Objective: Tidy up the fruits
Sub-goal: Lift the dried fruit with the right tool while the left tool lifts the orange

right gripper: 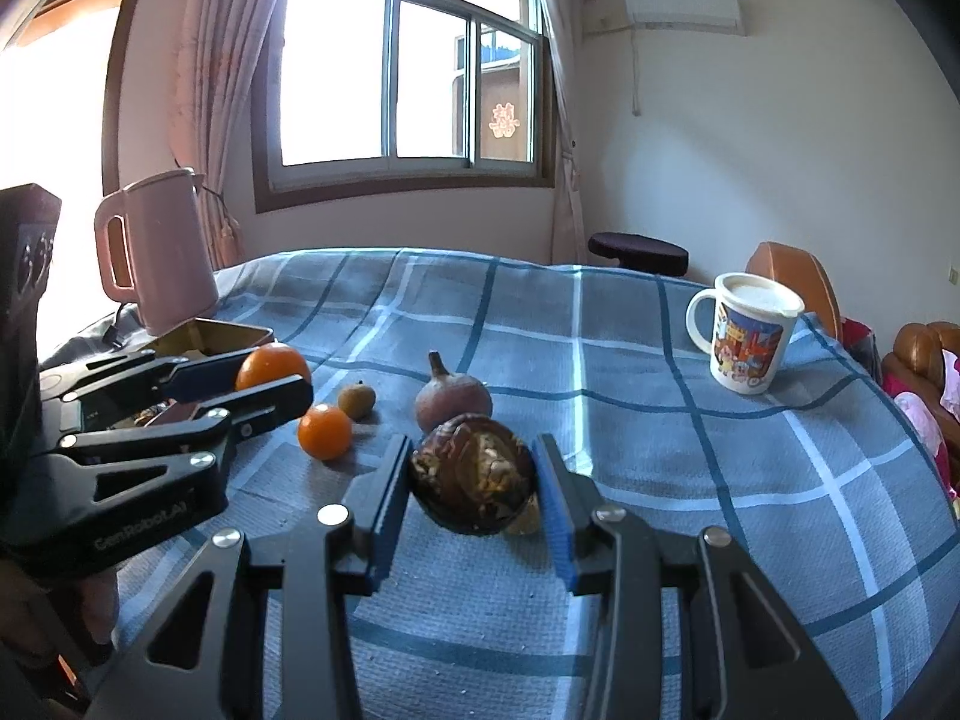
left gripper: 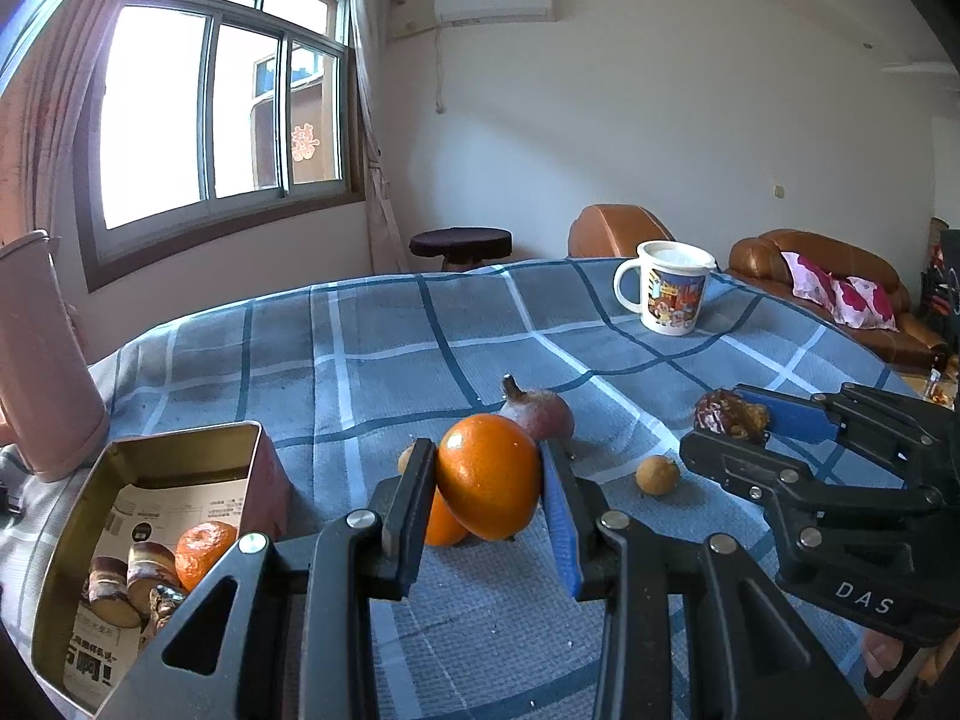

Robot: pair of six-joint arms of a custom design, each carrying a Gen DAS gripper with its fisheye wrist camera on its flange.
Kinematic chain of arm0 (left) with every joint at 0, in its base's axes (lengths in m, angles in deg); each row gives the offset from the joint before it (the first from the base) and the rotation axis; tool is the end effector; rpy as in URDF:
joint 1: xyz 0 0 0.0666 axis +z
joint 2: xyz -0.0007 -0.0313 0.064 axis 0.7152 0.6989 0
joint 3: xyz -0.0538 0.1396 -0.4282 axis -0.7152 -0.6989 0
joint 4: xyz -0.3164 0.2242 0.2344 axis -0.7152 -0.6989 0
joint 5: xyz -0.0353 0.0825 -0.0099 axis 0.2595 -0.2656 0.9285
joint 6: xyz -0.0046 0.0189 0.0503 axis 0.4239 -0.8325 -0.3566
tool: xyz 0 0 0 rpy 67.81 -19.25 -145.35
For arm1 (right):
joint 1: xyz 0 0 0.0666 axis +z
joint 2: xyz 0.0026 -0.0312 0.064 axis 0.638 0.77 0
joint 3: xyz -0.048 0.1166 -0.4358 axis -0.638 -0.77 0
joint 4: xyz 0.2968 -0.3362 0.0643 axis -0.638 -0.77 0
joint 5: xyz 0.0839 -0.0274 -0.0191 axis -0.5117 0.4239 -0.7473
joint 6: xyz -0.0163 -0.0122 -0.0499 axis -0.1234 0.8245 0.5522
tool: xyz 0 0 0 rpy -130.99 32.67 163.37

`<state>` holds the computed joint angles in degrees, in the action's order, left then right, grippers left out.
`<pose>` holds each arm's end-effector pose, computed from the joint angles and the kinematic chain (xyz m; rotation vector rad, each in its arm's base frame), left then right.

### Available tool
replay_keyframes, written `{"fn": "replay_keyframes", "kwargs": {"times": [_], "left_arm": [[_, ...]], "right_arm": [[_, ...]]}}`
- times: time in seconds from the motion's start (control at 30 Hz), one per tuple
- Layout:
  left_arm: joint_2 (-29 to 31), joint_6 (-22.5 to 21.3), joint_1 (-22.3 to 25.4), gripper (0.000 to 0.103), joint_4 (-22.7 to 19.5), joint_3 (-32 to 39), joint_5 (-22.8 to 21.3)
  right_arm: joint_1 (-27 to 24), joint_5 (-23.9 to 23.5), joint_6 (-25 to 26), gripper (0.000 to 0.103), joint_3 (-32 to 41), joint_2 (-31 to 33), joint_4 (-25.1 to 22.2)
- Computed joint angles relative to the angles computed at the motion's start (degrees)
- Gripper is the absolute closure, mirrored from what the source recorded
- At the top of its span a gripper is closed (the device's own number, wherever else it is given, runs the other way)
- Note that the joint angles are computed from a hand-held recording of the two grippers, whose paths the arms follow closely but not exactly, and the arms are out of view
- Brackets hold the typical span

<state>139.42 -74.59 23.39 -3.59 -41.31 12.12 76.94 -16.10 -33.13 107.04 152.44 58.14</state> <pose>0.3010 -0.1211 0.2576 0.3288 2.0037 -0.1859 0.3013 0.2155 0.2458 -0.3037 2.0322 0.1904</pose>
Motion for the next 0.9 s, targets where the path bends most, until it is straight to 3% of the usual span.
{"fn": "replay_keyframes", "kwargs": {"times": [0.9], "left_arm": [[-2.98, 0.96, -0.14, 0.066, 3.67, -2.36, -2.13]], "right_arm": [[1.27, 2.1, 2.59, 0.059, -2.65, -1.84, 6.62]]}}
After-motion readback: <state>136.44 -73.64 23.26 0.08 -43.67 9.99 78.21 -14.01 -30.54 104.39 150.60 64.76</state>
